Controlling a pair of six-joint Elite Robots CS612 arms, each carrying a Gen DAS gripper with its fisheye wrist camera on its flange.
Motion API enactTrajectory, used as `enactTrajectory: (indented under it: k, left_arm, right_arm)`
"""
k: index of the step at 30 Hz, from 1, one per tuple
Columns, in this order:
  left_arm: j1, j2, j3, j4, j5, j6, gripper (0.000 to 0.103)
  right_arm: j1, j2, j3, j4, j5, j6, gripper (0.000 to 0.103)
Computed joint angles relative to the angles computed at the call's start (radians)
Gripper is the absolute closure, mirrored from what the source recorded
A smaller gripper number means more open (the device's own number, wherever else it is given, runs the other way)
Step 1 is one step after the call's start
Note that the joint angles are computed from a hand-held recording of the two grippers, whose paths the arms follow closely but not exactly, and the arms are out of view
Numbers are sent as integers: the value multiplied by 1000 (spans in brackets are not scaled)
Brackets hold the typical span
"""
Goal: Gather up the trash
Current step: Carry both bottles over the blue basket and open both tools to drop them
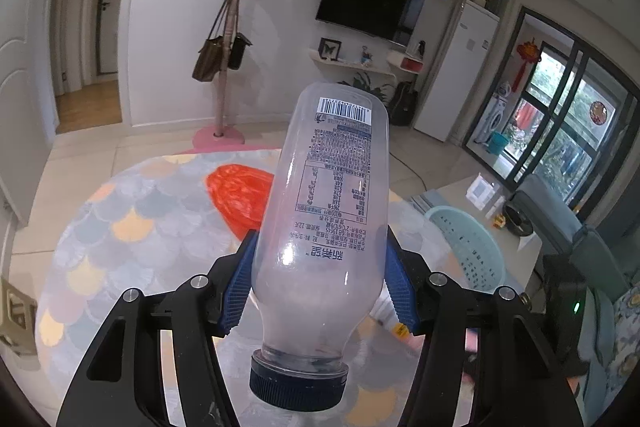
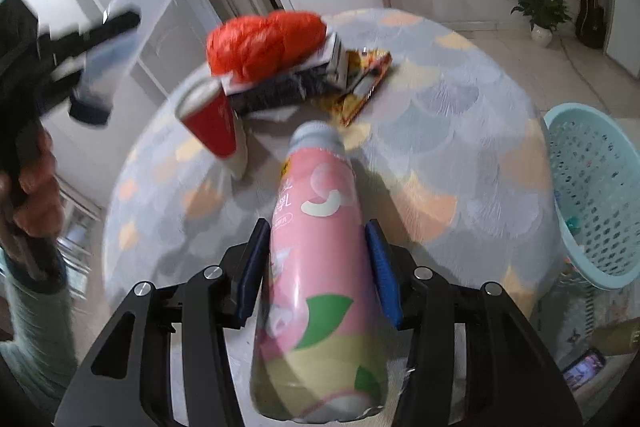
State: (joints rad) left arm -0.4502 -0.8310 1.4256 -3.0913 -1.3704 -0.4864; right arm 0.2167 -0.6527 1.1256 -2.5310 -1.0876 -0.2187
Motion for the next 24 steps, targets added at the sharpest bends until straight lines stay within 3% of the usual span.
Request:
enactTrajectory:
  k: [6, 10, 12, 14, 16, 19, 24]
  left_arm:
    - [-2, 4, -3, 1, -7, 14, 46]
    - [2, 0, 4, -9, -13, 20, 46]
    - [6, -1, 7, -13, -15, 26, 46]
    - [7, -1, 5, -7, -14, 24, 46]
    - [10, -1, 1, 0, -18, 25, 46]
    - [9, 4, -12, 9, -19, 28, 46]
    - [2, 26, -58, 32, -30, 47, 46]
  right_arm:
    - [59, -6, 14, -25, -234, -76, 57]
    - [87, 21, -41, 32, -343, -92, 55]
    - [94, 34, -60, 40, -365, -93, 55]
    - [92, 37, -68, 50, -347, -93, 58]
    - [80, 31, -57, 29, -285, -74, 58]
    - [43, 23, -43, 5, -135, -12, 58]
    - [-21, 13, -22, -47, 57, 90, 58]
